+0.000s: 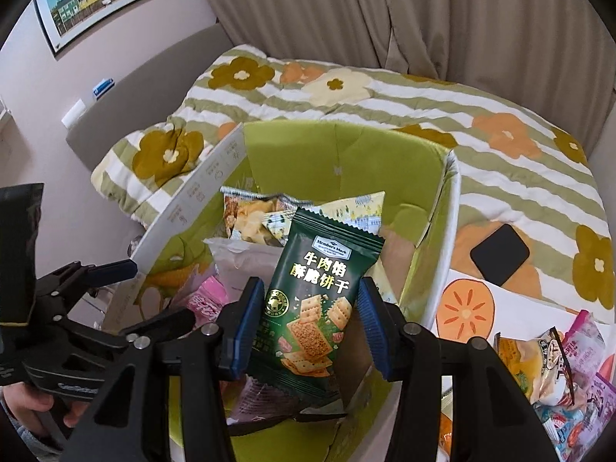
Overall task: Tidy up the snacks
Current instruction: 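Carry both packets over the green box and release them inside, then move both tools back over the remaining snack packets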
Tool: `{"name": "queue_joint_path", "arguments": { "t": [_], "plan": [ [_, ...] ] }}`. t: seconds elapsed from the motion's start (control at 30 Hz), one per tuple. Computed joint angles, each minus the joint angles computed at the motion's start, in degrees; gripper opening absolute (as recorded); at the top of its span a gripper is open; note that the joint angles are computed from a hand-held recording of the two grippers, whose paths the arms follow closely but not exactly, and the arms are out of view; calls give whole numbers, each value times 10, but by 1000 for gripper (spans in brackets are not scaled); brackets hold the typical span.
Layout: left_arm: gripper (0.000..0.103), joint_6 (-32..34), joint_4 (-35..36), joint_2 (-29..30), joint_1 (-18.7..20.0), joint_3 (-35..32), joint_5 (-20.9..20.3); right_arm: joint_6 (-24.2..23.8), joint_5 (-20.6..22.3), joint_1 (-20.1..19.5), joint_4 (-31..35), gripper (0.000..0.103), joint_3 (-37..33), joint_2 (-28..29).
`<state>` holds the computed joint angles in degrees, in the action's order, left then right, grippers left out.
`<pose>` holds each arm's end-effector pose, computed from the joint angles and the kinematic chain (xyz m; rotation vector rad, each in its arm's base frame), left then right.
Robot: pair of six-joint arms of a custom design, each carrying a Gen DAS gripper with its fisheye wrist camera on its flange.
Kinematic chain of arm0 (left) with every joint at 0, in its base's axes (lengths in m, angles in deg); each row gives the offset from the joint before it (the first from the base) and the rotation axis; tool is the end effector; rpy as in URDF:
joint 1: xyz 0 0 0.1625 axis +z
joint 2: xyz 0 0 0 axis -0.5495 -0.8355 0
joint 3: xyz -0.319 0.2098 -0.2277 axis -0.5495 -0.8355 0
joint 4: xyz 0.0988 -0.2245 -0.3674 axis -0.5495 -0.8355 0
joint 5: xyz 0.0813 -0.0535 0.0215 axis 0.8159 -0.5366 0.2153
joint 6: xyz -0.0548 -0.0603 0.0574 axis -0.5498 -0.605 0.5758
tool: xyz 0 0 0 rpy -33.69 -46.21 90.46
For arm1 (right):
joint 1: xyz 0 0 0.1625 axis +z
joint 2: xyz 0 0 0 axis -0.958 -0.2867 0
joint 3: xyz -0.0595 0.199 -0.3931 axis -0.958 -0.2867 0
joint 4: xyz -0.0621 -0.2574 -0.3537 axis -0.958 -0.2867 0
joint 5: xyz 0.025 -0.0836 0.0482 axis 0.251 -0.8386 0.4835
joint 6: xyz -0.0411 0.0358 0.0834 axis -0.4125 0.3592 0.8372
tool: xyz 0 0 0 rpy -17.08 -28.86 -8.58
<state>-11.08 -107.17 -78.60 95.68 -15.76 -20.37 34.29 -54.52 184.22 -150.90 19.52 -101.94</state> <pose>-0.2009 -0.7891 0.2480 0.5933 2.5135 -0.3749 0.3478 -0.7080 0.1428 0.2667 -2.4832 0.6844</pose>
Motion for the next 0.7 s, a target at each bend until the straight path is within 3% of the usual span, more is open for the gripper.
{"name": "queue_joint_path", "arguments": {
  "t": [0.13, 0.17, 0.2, 0.27, 0.37, 0.7],
  "plan": [
    [103, -4, -6, -3, -4, 11, 16, 19, -4, -6, 20, 47, -11, 8],
    [103, -6, -8, -5, -4, 14, 18, 21, -1, -7, 14, 54, -8, 8],
    [103, -7, -9, -8, -6, 18, 20, 20, 5, -8, 2, 75, -3, 6],
    [103, -7, -10, -13, -6, 25, 24, 17, 23, -9, -21, 103, 12, -1],
    [103, -8, -11, -21, -7, 37, 27, 8, 28, -5, -59, 103, 34, -9],
    [103, 28, -53, -62, -23, 82, 18, 12, -8, 26, -97, 103, 64, -24]
  ]
}}
